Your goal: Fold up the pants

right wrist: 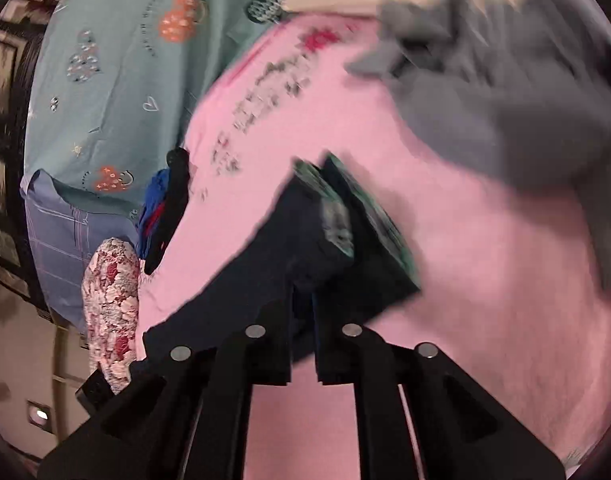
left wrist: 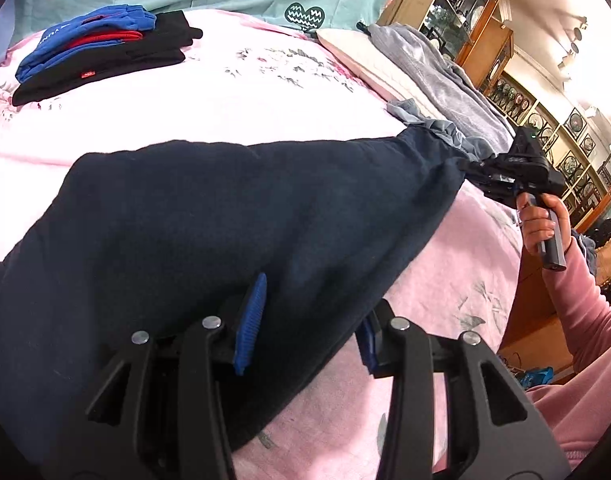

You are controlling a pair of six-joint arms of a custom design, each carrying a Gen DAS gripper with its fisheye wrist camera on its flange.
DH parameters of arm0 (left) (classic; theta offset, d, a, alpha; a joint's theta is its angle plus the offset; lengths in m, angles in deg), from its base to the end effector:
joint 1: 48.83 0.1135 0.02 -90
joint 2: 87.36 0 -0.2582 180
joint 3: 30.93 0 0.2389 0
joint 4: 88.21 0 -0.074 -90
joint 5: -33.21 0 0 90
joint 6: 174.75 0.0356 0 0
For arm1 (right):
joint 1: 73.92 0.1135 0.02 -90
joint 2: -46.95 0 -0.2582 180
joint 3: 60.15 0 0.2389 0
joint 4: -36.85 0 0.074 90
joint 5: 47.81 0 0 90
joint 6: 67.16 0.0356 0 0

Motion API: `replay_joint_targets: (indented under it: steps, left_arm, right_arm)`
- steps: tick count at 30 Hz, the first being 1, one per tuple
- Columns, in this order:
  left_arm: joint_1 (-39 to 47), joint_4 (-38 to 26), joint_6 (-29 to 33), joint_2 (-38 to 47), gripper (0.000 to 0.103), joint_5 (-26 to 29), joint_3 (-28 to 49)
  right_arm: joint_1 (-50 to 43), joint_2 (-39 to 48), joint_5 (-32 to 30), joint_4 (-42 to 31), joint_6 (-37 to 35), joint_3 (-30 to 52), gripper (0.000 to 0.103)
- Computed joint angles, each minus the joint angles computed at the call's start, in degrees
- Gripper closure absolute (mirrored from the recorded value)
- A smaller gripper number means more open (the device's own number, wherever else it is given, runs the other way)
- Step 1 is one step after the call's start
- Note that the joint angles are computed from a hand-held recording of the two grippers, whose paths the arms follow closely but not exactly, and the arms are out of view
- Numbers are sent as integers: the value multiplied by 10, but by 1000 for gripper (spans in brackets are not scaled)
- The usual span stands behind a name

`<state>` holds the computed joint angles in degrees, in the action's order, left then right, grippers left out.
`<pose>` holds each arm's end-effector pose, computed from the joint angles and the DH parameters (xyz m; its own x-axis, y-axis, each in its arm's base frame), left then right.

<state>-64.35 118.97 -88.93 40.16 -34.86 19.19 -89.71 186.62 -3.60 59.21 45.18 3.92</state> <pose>0.2834 -0.0925 0.0029 -0.7734 0.1446 -0.6172 0.4232 0.8427 -0.3329 0.3297 -0.0667 -0.0300 -0.7978 0.5010 -0.3353 0.0867 0.6457 0.7586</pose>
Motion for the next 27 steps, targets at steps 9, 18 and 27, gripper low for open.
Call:
replay_joint_targets:
  steps: [9,18,27]
  left_arm:
    - [-29,-5,11,-2,32,-58,4]
    - [-36,148,-5,-13,22,-103,-82]
    - [-66,43,63,-32,13,-151,-71]
  right_arm:
    - [41,5,56,-83,10,90,68]
    - [37,-138,-59,149,20,-19,98]
    - [35,6,142,-133,-135,114,89]
